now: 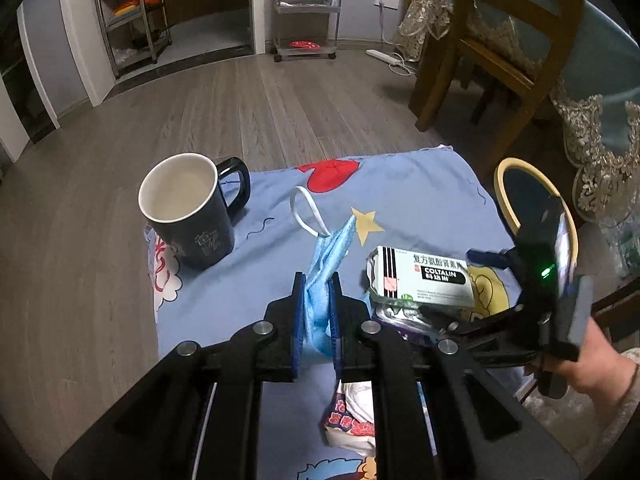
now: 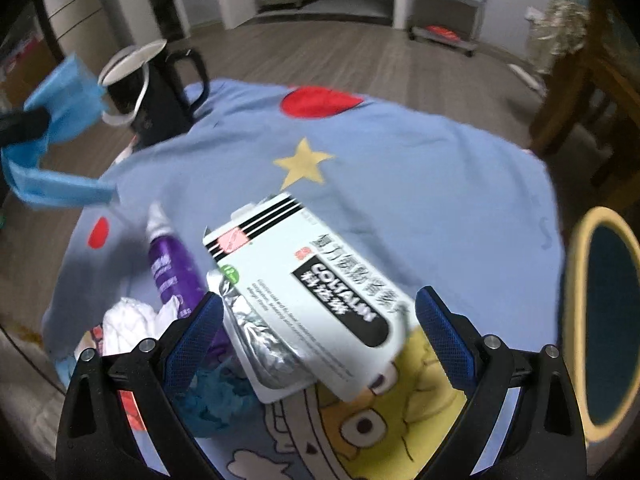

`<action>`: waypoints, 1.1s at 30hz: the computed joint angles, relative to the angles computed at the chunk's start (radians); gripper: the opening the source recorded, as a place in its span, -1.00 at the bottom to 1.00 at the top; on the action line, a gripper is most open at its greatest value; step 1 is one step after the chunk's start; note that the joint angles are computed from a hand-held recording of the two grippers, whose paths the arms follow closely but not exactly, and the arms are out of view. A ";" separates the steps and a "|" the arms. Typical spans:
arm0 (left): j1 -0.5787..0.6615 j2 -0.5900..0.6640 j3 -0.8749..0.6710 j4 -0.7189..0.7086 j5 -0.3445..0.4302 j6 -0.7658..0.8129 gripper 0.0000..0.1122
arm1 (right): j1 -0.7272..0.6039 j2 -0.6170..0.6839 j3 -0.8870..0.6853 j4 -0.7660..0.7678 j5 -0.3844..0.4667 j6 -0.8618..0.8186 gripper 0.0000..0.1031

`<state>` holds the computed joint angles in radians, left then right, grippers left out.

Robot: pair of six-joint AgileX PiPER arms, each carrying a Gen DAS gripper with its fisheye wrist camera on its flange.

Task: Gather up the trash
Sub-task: 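Grasp the white COLTALIN medicine box with the right gripper while the left gripper holds the mask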

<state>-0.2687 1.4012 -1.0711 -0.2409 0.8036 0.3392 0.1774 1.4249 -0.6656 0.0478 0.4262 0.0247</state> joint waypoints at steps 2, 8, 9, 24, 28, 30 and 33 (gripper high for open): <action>0.007 0.001 -0.007 -0.017 0.001 0.009 -0.82 | 0.010 0.037 -0.008 -0.022 -0.012 0.004 0.86; -0.021 -0.036 -0.018 -0.027 -0.014 0.022 -0.82 | 0.029 0.111 -0.028 -0.092 -0.060 0.053 0.86; -0.024 -0.040 -0.020 -0.026 -0.018 0.022 -0.82 | 0.023 0.117 -0.030 -0.080 -0.066 0.039 0.86; -0.022 -0.027 -0.034 -0.063 -0.009 0.037 -0.82 | -0.047 0.168 -0.052 0.111 -0.084 -0.191 0.83; -0.015 -0.012 -0.037 -0.049 -0.006 0.030 -0.82 | -0.063 0.166 -0.063 0.165 -0.057 -0.229 0.64; -0.003 -0.014 -0.043 -0.069 -0.007 0.032 -0.82 | -0.077 0.148 -0.071 0.191 -0.024 -0.236 0.53; 0.001 -0.037 -0.042 -0.086 -0.026 0.038 -0.82 | -0.109 0.121 -0.067 0.257 0.017 -0.289 0.47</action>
